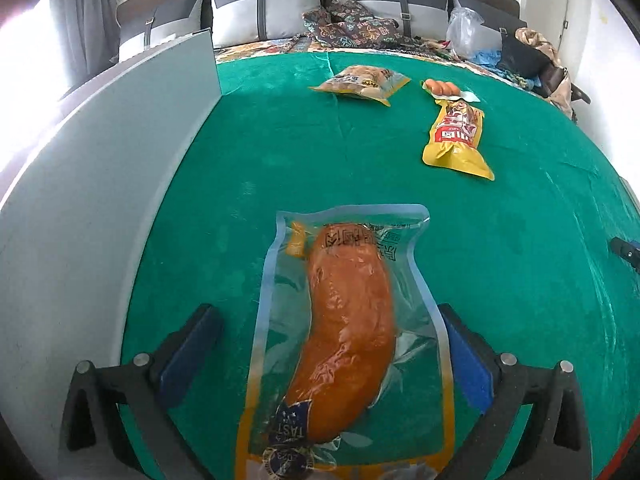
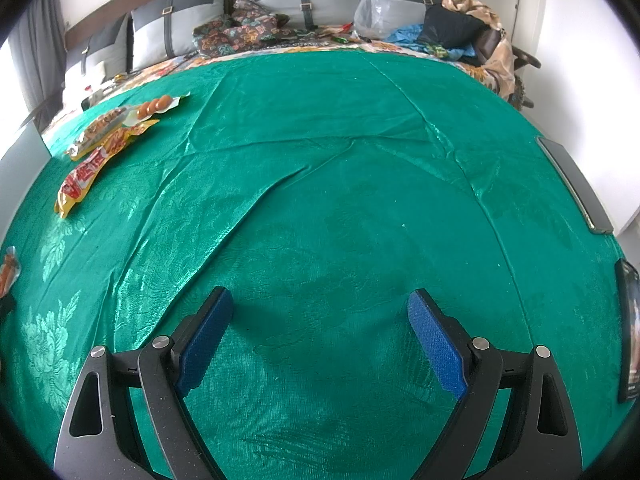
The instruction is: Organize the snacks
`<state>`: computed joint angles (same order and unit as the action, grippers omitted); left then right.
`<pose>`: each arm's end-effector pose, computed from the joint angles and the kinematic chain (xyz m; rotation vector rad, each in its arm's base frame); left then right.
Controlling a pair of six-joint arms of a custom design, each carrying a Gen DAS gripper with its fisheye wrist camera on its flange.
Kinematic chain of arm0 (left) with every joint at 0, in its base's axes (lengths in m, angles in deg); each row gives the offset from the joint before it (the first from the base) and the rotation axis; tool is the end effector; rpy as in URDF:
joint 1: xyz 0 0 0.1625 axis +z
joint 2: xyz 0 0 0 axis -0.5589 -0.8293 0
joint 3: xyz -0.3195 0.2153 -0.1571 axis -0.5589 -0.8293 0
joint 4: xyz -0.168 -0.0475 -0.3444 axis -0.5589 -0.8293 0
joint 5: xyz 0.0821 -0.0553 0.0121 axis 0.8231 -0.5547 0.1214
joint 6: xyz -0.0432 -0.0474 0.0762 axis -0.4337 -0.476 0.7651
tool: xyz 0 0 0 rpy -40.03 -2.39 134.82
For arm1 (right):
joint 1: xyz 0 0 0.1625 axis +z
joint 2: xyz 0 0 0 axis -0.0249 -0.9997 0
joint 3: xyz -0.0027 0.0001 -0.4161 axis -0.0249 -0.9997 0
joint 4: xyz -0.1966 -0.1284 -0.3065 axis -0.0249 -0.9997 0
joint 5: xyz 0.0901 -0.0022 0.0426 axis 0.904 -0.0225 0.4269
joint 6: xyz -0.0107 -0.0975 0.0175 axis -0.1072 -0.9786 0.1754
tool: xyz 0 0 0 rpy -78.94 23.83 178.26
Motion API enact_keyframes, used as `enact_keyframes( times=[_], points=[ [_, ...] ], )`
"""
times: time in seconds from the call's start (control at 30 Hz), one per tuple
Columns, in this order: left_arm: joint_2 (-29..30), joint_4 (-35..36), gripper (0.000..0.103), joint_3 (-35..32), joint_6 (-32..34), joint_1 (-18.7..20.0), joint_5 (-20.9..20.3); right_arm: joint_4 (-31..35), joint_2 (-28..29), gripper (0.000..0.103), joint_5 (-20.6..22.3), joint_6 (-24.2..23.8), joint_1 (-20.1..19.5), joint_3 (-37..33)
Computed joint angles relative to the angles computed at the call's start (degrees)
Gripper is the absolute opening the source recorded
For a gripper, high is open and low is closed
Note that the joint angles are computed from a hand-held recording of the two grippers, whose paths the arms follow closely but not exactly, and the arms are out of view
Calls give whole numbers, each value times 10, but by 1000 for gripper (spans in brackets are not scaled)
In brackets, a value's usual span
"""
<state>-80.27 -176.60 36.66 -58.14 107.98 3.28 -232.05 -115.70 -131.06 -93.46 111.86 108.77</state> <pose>0.0106 -0.6923 0.3377 0.4016 2.2880 -0.6783 0.3021 -0.6552 0.0690 0.1635 -2.2097 0.8030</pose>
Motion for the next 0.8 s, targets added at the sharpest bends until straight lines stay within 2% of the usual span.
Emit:
enact_keyframes(
  times=[0.8],
  points=[
    [0,1,103,-1,-2,0,0,6,0,92,0,3,0,-3]
  ],
)
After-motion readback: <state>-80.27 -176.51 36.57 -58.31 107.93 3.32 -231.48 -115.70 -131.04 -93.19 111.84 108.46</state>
